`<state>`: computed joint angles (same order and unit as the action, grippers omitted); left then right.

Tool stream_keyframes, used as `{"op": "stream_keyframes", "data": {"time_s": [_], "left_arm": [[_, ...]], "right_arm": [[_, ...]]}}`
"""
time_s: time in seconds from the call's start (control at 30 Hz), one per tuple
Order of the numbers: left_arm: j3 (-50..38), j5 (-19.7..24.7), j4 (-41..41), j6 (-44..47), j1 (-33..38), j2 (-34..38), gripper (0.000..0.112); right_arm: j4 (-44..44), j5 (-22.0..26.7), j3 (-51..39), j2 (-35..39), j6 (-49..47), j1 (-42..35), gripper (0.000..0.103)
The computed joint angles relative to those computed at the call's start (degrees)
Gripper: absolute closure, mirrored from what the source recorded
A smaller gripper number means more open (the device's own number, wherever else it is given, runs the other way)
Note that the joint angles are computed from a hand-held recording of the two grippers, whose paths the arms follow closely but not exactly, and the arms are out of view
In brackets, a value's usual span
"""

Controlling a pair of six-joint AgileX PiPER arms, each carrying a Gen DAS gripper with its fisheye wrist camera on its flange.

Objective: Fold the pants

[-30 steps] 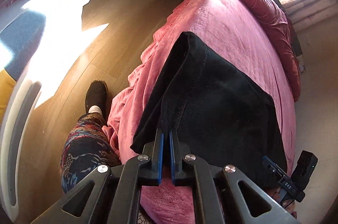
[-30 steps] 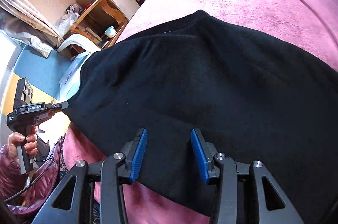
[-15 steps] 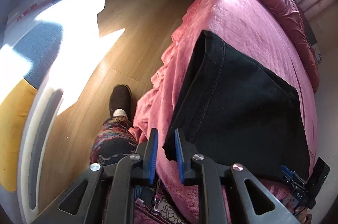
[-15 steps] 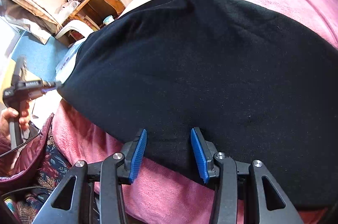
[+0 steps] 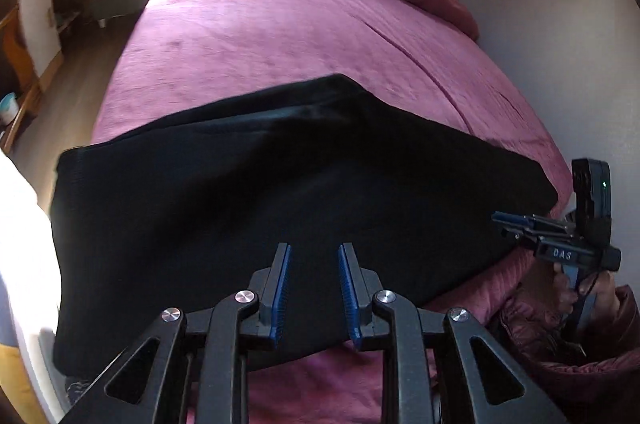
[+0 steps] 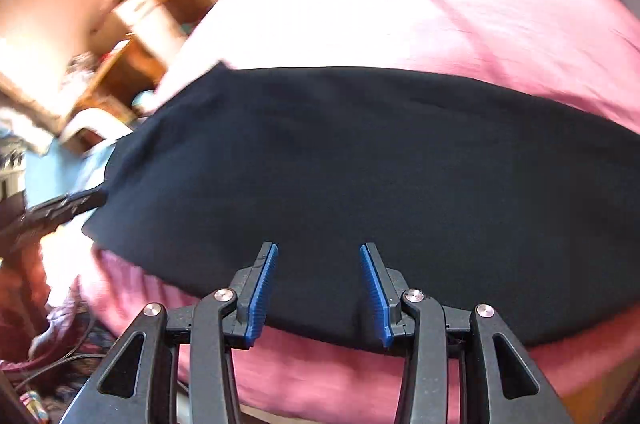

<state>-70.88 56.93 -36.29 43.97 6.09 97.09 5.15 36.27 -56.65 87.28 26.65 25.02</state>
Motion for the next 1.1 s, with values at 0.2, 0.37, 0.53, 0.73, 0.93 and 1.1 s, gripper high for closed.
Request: {"op": "stream_keyframes", "data": {"time_s": [0.2, 0.37, 0.53, 0.73, 0.93, 1.1], "left_arm": [[4.6, -4.5, 5.6, -1.3, -10.2, 2.7, 0.089], [8.4, -8.8, 6.5, -3.3, -11.5, -0.5, 0.089], [11.1, -15.1, 9.5, -6.9, -14.4, -6.3, 0.089], [9.2, -17.6, 9.9, -10.4, -18.0, -9.0, 0.088], [6.0, -17.1, 10.4, -11.4, -21.3, -7.8, 0.088], [5.5, -17.1, 10.4, -10.9, -23.3, -7.0, 0.088]], "right_arm": [[0.0, 1.7, 12.3, -7.2, -1.8, -7.8, 0.076], [6.8, -3.1, 18.1, -10.6, -8.9, -12.0, 0.079], [3.4, -2.7, 18.1, -11.4, -5.6, -10.0, 0.076], [9.9, -0.9, 18.0, -15.6, -8.0, -14.4, 0.077], [17.1, 3.3, 20.4, -22.6, -14.6, -26.6, 0.069], [24.9, 7.5, 23.5, -25.7, -21.3, -42.2, 0.066]]}}
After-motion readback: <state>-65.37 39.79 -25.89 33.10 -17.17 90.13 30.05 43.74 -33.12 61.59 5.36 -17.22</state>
